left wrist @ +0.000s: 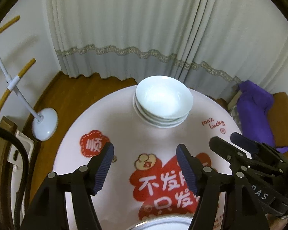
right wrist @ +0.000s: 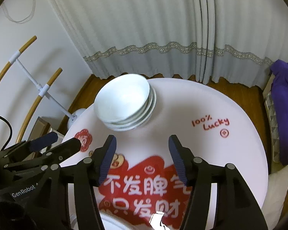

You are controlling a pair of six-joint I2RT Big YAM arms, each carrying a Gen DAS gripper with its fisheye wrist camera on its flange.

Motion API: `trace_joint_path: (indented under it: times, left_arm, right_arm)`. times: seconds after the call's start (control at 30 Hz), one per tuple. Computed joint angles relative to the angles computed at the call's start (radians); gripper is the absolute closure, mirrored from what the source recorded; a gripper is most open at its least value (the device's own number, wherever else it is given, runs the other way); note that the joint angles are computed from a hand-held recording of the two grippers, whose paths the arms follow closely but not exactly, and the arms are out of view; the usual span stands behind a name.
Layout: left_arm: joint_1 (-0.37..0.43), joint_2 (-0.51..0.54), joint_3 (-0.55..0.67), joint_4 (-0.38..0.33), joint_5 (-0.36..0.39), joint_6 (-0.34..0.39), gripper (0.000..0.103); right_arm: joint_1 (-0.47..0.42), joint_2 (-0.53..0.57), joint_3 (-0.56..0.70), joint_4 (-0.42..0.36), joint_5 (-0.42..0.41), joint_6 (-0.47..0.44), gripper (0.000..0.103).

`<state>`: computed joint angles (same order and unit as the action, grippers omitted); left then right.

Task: Organize plates and bowls
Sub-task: 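Pull both open tools back from the stacked dishes, then move both open tools toward the other white plate stack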

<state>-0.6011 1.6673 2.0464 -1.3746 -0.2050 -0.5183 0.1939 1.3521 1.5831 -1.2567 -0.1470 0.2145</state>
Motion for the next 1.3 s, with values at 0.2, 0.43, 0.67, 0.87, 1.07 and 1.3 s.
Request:
trace_joint_path:
  times: [0.2, 0.43, 0.67, 0.87, 1.07, 1.3]
  left_arm:
    - [-0.093, -0.154, -0.167, 0.066, -0.147, -0.052, 0.033]
    - [-0.226, -0.228, -0.219, 0.041, -0.338, -0.133, 0.031]
    - [-0.298, -0.229, -0.207, -0.004, -0.412, -0.224, 0.026]
    - [-0.269, -0.206, -0.214, 0.026, -0.382, -0.196, 0.025]
    - [-0.18, -0.153, -0.191, 0.07, -0.302, -0.105, 0.025]
    - [-0.056, -0.06, -0.114, 0.112, -0.135, -0.007, 0.025]
  right_arm:
    - [0.022, -0.119, -0.077, 0.004, 0.007, -0.008, 0.03]
    - [0.04, -0.233, -0.115, -0.008, 0.018, -0.034, 0.026]
    - [0.014, -0.257, -0.097, -0.019, -0.008, -0.076, 0.023]
    - [-0.01, -0.245, -0.1, -0.002, -0.032, -0.089, 0.022]
    - [-0.007, -0.191, -0.094, 0.027, -0.021, -0.066, 0.022]
    - [0.0, -0.076, -0.042, 0.044, 0.004, -0.043, 0.022]
